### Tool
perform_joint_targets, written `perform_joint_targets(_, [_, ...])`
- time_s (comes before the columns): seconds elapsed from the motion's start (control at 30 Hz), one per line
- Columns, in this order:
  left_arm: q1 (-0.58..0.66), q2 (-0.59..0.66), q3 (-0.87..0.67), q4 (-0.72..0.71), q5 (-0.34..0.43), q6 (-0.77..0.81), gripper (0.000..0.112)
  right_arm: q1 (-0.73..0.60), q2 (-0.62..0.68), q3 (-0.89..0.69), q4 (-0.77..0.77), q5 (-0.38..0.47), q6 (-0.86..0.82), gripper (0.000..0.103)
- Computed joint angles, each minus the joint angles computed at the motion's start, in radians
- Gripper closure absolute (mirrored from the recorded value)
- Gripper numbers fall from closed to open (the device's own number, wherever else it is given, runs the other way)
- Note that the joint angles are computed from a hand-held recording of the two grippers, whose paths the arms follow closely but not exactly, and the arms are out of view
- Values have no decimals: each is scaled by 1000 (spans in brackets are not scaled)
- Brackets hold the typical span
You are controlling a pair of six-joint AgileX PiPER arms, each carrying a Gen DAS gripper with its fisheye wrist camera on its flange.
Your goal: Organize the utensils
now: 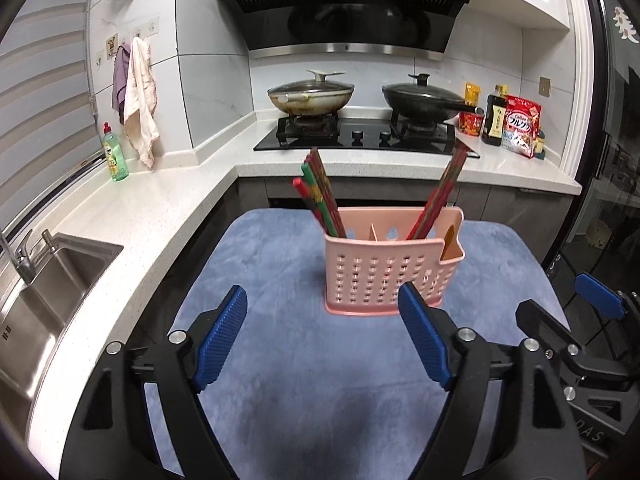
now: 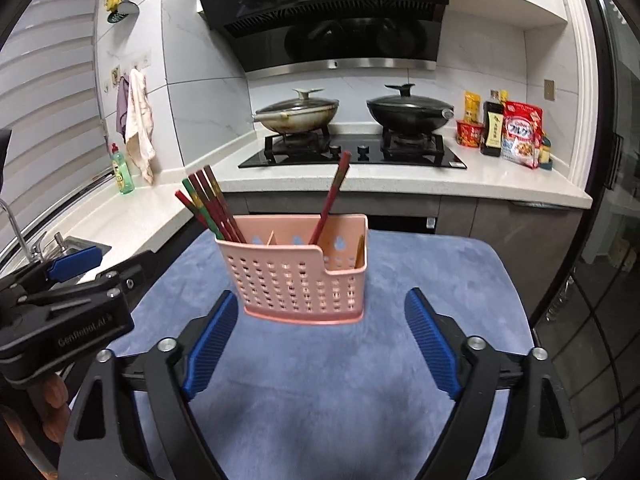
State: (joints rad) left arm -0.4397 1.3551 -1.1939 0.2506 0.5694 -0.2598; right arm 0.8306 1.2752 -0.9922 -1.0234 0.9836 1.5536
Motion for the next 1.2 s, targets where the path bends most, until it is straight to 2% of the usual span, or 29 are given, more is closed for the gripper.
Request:
perform_joint_targets(0.17, [-7,-15,53,29,-3,-40,25,26,12,17,8,24,16,19])
perform_joint_targets(0.47, [-2,-18,111,56,-3,-74,18,38,50,27,55,26,17,15])
perform_joint_targets(0.57, [9,-16,127,49,-9,-69,17,43,56,29,54,29,35,7])
perform_joint_targets(0.87, [6,-7,139,102,-10,-131,17,70,95,18,20,71,81,7])
perform_joint_targets(1.2, [11,12,145,114,-13,-145,16,42,84,56,28,45,109,7])
